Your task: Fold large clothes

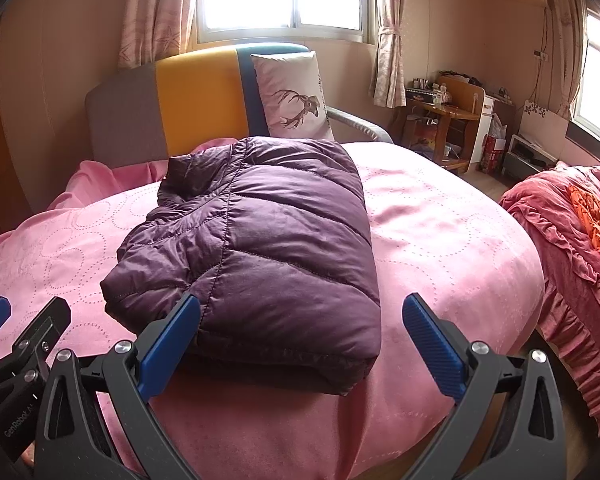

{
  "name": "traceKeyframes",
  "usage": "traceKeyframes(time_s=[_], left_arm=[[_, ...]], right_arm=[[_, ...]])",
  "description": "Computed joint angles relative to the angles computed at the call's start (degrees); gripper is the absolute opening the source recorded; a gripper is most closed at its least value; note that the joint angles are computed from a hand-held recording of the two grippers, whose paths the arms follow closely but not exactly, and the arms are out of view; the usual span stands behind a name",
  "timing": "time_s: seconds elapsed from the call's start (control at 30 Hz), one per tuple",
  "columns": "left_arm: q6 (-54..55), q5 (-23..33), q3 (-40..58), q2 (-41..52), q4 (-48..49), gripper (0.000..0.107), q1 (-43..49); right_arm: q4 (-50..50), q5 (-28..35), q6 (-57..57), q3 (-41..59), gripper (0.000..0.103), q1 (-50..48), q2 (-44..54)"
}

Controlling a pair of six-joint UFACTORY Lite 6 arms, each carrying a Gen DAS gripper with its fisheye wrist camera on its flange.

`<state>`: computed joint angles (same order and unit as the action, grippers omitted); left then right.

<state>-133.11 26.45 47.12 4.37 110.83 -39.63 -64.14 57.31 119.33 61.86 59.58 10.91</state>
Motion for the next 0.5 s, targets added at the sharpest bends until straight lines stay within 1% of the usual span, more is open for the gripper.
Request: traceKeyframes(time_s=[0.33,0.5], left_arm=[[-1.1,-1.1,0.1,0.5,0.4,0.099,0.8],[0.3,0.0,0.2,1.0,-1.8,0.099,0.6]], right_arm=[[-0.1,-0.3,0.2,-0.2,0.101,-0.2,0.1],[-0.9,0.4,0.6,-1.3,0.101,-0.9,-1.2]])
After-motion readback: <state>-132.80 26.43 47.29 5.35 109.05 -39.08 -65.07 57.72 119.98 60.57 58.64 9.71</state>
